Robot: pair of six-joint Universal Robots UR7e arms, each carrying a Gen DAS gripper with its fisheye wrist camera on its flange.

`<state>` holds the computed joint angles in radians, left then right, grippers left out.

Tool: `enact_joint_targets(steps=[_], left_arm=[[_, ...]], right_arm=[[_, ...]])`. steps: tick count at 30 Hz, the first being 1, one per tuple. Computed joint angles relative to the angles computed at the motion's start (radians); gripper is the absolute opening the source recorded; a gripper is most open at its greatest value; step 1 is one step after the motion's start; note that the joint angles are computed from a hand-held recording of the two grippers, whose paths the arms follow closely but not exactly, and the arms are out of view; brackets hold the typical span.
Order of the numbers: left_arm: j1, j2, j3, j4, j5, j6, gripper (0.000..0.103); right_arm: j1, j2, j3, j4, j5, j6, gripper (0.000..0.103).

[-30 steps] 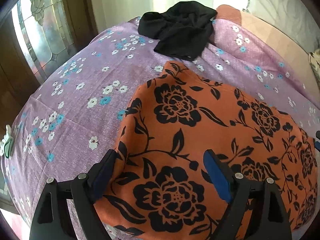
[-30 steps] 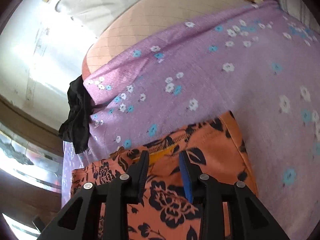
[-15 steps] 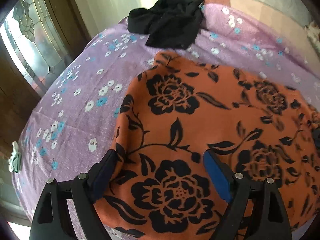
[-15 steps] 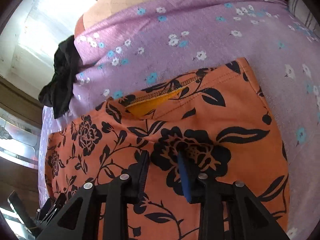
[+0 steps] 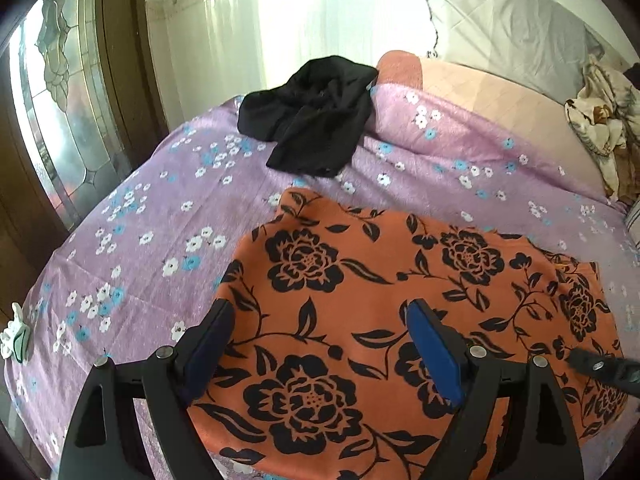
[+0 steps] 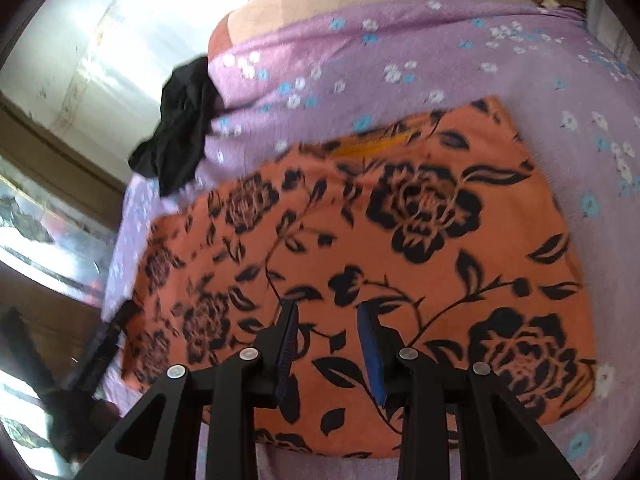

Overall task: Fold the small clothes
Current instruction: 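Press and smooth the half-folded blouse flat with both grippers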

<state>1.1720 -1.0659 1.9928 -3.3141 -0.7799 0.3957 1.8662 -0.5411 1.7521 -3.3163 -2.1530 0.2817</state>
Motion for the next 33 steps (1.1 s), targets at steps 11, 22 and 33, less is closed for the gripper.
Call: enact_joint_targets(steps=[11,22,33], left_arm=[[0.005,0.005,-0.006,0.000,-0.018,0.008,0.088],[0.026,-0.005,-0.033,0.203,-0.052,-0.073,0.088],[0.052,0.012,-0.081,0.341,-0.007,-0.179,0.088]], right_arm=[[-0.022,0.020,-0.029,-0.007,0.017,-0.012,0.033],[-0.015,0.055,-0.072,0.038,0.019,-0.045,0.033],[-0.034,0.011,-0.023,-0.081,-0.012,-0.024,0.033]])
